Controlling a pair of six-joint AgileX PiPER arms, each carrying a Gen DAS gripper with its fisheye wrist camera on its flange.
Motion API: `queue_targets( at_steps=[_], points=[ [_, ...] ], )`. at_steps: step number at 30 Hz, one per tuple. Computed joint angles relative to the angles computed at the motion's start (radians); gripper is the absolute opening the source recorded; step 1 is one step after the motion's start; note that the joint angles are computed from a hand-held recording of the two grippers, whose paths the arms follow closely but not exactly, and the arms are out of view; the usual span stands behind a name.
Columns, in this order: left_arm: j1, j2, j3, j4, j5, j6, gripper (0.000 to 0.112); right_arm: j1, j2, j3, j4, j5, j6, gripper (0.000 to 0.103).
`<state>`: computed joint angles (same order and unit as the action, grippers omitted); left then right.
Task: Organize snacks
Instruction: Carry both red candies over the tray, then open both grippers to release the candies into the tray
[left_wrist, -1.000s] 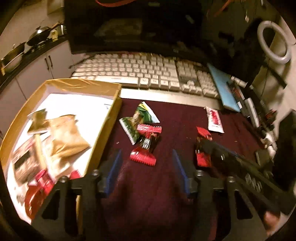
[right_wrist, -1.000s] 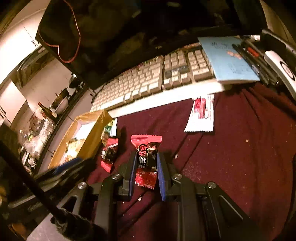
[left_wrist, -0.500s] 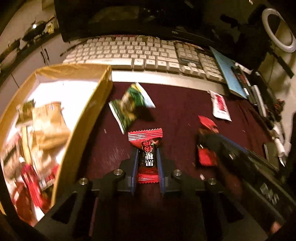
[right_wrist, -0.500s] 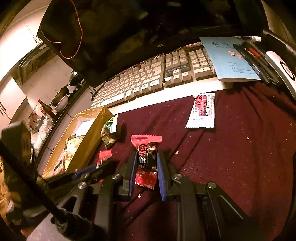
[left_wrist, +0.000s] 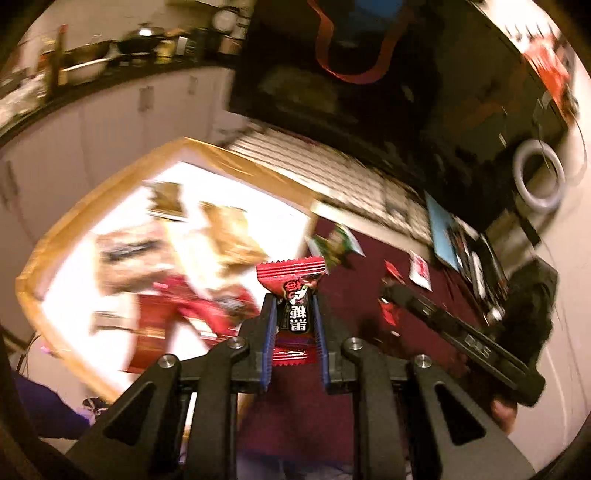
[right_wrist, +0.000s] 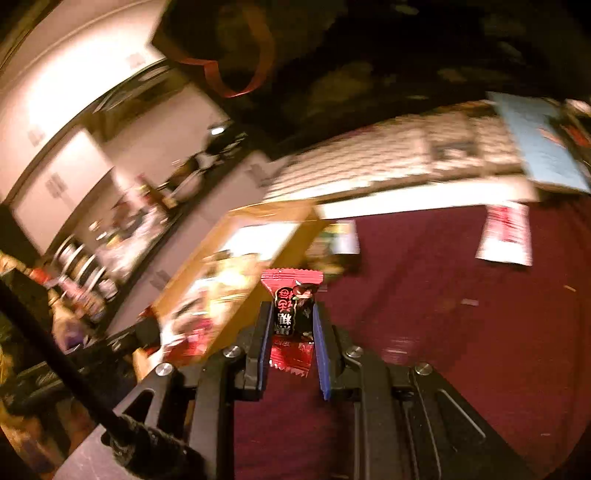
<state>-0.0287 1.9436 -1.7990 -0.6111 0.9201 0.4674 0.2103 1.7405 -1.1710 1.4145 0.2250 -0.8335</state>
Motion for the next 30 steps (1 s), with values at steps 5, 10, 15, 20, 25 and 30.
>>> queue_targets(
  at_steps=[5, 10, 15, 20, 25, 30],
  points=[
    [0.078, 0.06, -0.081, 0.04, -0.002, -0.061, 0.021, 0.085, 0.148, -0.272, -0.387, 0.092, 0.35, 0.02],
    [0.132, 0.127, -0.153, 0.063, 0.017, -0.108, 0.021, 0.141, 0.339, -0.592, -0.701, 0.218, 0.652, 0.02],
    [0.136, 0.2, -0.236, 0.105, 0.037, -0.154, 0.021, 0.192, 0.477, -0.826, -1.007, 0.31, 0.92, 0.02],
    [0.125, 0.252, -0.297, 0.163, 0.048, -0.181, 0.021, 0.214, 0.496, -0.84, -1.127, 0.329, 0.985, 0.02],
    [0.101, 0.278, -0.323, 0.251, 0.049, -0.236, 0.021, 0.231, 0.498, -0.839, -1.234, 0.325, 1.058, 0.02],
    [0.081, 0.308, -0.368, 0.3, 0.057, -0.278, 0.021, 0.24, 0.495, -0.836, -1.269, 0.32, 1.081, 0.023]
  ],
)
